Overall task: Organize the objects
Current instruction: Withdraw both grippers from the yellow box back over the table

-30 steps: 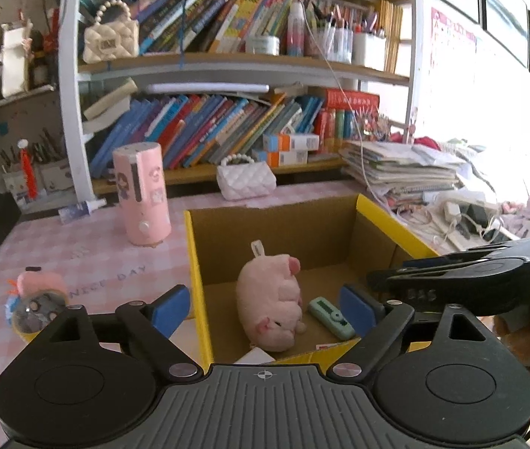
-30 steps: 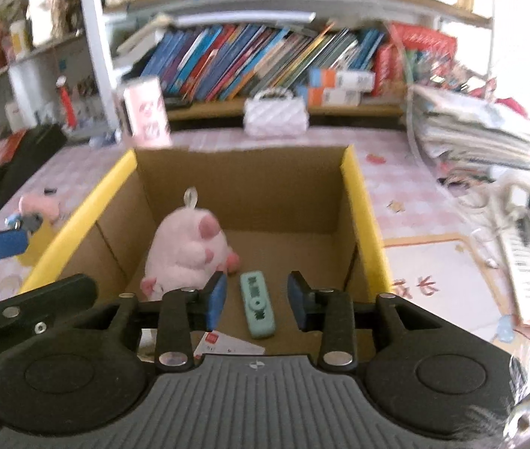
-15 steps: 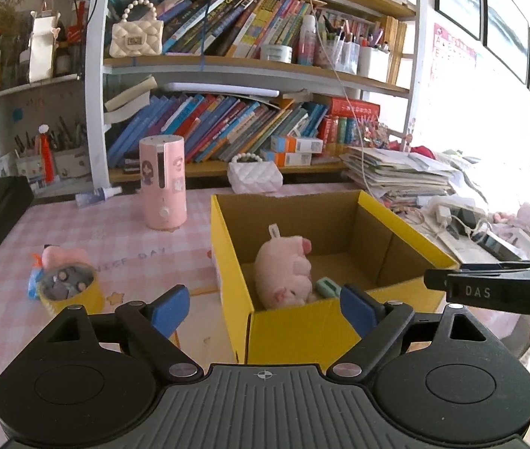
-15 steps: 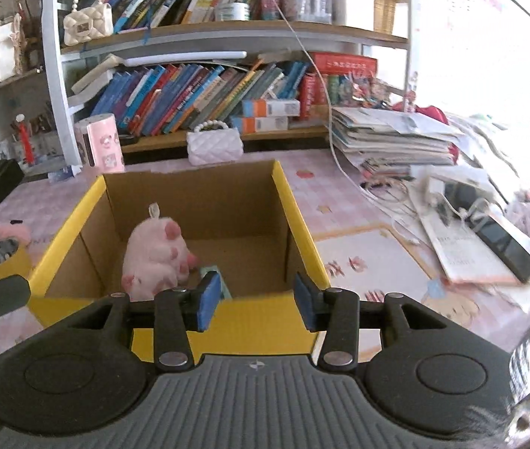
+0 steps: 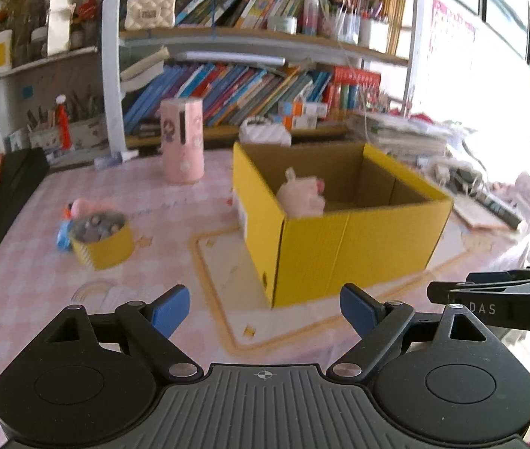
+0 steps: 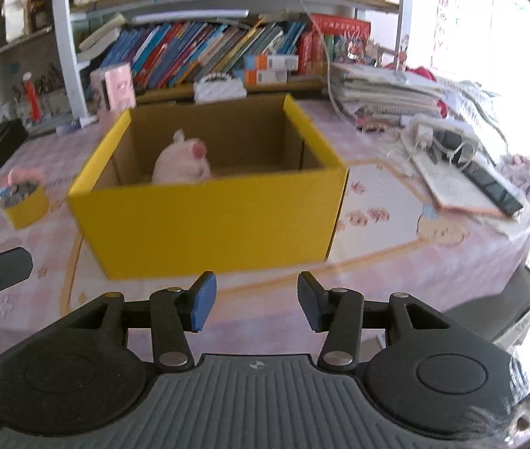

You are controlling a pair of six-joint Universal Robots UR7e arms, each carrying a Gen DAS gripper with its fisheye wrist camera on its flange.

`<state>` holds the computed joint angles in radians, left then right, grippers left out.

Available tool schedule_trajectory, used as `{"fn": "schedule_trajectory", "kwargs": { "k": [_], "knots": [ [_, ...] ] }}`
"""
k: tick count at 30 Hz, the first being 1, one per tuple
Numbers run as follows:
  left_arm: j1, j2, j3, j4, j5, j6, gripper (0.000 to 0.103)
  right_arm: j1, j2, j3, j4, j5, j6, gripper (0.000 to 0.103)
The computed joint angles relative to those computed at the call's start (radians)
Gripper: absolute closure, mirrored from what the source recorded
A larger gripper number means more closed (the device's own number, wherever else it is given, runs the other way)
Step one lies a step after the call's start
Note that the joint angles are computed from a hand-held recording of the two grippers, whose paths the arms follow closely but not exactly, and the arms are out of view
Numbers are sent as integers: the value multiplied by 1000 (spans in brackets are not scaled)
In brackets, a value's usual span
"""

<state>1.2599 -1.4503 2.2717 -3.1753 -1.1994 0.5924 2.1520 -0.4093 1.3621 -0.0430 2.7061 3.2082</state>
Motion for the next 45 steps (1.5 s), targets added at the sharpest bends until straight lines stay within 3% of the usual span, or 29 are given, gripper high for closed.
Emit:
{"fn": "schedule_trajectory", "kwargs": {
  "k": [5,13,28,45],
  "knots": [
    [15,-47,17,53,21,4,14,20,62,-57,131,-18,120,56],
    [35,-105,35,94,35,24,14,52,123,-116,200,-53,162,52],
    [74,-165,31,123,42,47,13,87,197,-222,260,-94,155,48],
    [126,-214,19,94,70,42,13,115,279,-360,293,-149,55,46]
  ]
}}
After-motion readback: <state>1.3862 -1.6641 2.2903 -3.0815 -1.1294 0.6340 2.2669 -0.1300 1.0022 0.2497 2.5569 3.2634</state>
